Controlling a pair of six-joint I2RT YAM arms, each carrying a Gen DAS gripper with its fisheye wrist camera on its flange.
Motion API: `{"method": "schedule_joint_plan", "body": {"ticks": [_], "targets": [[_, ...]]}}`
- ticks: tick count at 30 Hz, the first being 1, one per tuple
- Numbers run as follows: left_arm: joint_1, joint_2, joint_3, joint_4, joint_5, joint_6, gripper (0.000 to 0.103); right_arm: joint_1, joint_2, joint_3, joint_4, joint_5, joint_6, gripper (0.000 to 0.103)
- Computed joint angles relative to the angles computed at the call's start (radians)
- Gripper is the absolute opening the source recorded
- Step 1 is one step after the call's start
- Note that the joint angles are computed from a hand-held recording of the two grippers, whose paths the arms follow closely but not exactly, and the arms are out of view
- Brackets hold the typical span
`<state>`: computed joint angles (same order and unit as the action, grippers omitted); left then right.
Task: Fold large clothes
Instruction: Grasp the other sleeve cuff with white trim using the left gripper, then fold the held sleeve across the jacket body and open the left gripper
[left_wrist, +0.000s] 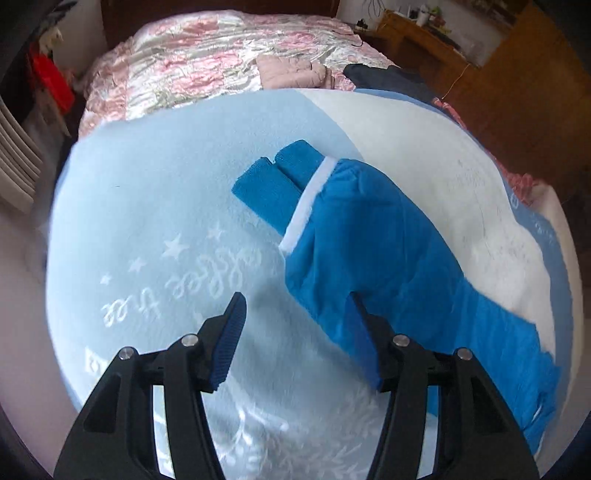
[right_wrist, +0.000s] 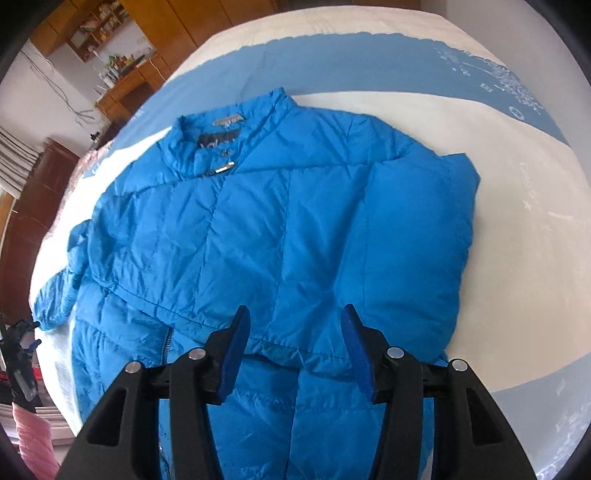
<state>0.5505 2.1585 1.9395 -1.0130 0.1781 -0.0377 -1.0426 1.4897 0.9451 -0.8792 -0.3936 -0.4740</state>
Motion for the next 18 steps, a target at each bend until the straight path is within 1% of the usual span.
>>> {"method": "schedule_joint_plan", "body": {"ticks": [1, 4, 5, 6, 7, 8, 9, 11, 12, 15, 18], "targets": [[0.01, 0.033, 0.042, -0.018, 0.014, 0.004, 0.055, 0.01, 0.005, -0.005, 0.008, 0.005, 0.009, 0.052], [0.012, 0.069, 0.076, -0.005, 0.029, -0.006, 0.055, 0.032, 0.013, -0.019, 0.025, 0.02, 0.028, 0.051], [0.009, 0.076, 0.083, 0.003, 0.028, -0.005, 0.051, 0.039, 0.016, -0.025, 0.031, 0.027, 0.032, 0.052], [0.019, 0.07, 0.074, 0.01, 0.037, 0.008, 0.035, 0.042, 0.018, -0.028, 0.035, 0.031, 0.035, 0.052], [0.021, 0.083, 0.09, -0.004, 0.063, 0.017, 0.028, 0.046, 0.021, -0.032, 0.041, 0.037, 0.038, 0.051], [0.01, 0.085, 0.087, 0.001, 0.055, 0.007, 0.027, 0.049, 0.028, -0.035, 0.046, 0.042, 0.041, 0.051], [0.004, 0.085, 0.085, 0.009, 0.053, -0.001, 0.021, 0.052, 0.034, -0.038, 0.051, 0.045, 0.045, 0.052], [0.0, 0.076, 0.062, 0.038, 0.072, -0.016, 0.014, 0.057, 0.049, -0.046, 0.07, 0.051, 0.055, 0.052], [0.0, 0.065, 0.05, 0.048, 0.084, -0.022, 0.012, 0.06, 0.056, -0.048, 0.077, 0.054, 0.059, 0.052], [-0.007, -0.006, -0.02, 0.098, 0.122, -0.021, 0.009, 0.063, 0.079, -0.051, 0.095, 0.052, 0.062, 0.052], [-0.026, -0.096, -0.086, 0.137, 0.177, -0.017, 0.008, 0.048, 0.127, -0.034, 0.096, 0.015, 0.061, 0.055]]}}
